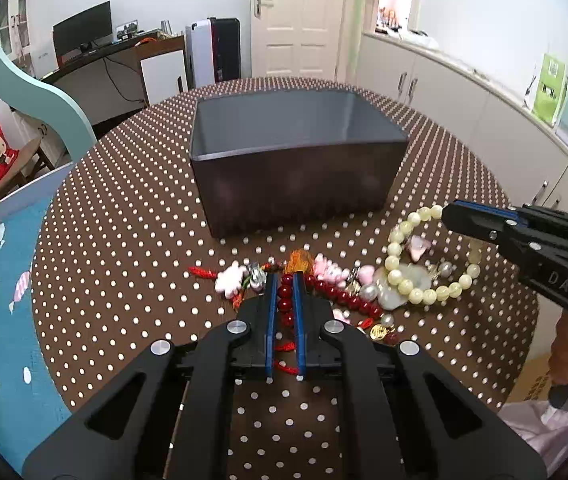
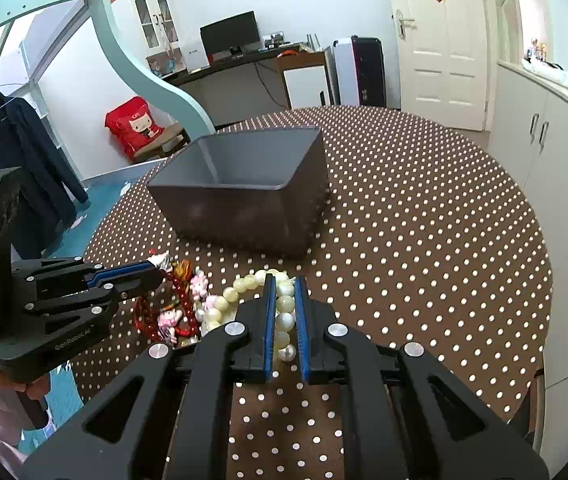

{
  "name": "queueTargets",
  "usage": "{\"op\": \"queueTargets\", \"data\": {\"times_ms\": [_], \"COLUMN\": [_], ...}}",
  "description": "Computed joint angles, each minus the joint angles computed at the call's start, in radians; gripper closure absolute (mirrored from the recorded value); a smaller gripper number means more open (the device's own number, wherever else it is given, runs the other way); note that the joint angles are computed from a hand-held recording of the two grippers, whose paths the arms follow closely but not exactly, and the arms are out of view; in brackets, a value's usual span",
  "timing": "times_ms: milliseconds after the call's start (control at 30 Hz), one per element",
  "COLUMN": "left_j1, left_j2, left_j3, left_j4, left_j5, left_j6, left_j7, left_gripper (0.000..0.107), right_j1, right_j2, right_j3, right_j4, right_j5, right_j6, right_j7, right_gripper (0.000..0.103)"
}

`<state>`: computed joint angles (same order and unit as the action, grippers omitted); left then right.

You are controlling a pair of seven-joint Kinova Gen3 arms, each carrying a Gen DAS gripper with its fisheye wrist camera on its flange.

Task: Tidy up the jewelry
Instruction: 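Lift both bracelets and lower them into the grey box with both tools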

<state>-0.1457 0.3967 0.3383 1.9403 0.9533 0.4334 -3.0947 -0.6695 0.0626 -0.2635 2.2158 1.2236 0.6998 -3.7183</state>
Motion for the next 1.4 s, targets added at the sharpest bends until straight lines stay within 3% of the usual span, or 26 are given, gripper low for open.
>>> {"op": "queueTargets", "data": {"times_ms": [200,433,667,1033,1167,1400], "left_j1": [-0.046,-0.05,-0.015,0.068,0.089,0.128], "left_j2": [-0.029,-0.088,-0.138,-0.16,-0.154,-0.093], "left_j3": [0.004,-0.049,-0.119,-0.223,-0.232,-0.22], "left_j4": [0.009,0.033,0.058,0.012,-0.021,-0.115], "left_j5": [0.113,0.243,0.354,0.452,0.495,0.468], "left_j6": [0.08,0.174,0.209,0.278,0.289,0.25], "left_j7": [-0.093,-0.205,-0.316,-0.345,-0.343,-0.254], "left_gripper": [0.101,0.101,0.101,0.101,0.101,0.101], "right_j1": [-0.01,-0.022,-0.03,-0.015,0.001,0.038], "right_j2": [-0.009,-0.014,-0.022,-0.012,-0.004,0.02], "right_j3": [-0.008,-0.021,-0.029,-0.015,-0.002,0.026], "right_j4": [-0.028,-0.055,-0.081,-0.148,-0.163,-0.175], "right_j5": [-0.001,0.006,0.036,0.124,0.149,0.15], "right_j6": [0.053,0.115,0.171,0.184,0.159,0.09], "right_j7": [0.038,0.072,0.109,0.183,0.189,0.2], "right_gripper": [0.095,0.095,0.095,0.094,0.094,0.094]}}
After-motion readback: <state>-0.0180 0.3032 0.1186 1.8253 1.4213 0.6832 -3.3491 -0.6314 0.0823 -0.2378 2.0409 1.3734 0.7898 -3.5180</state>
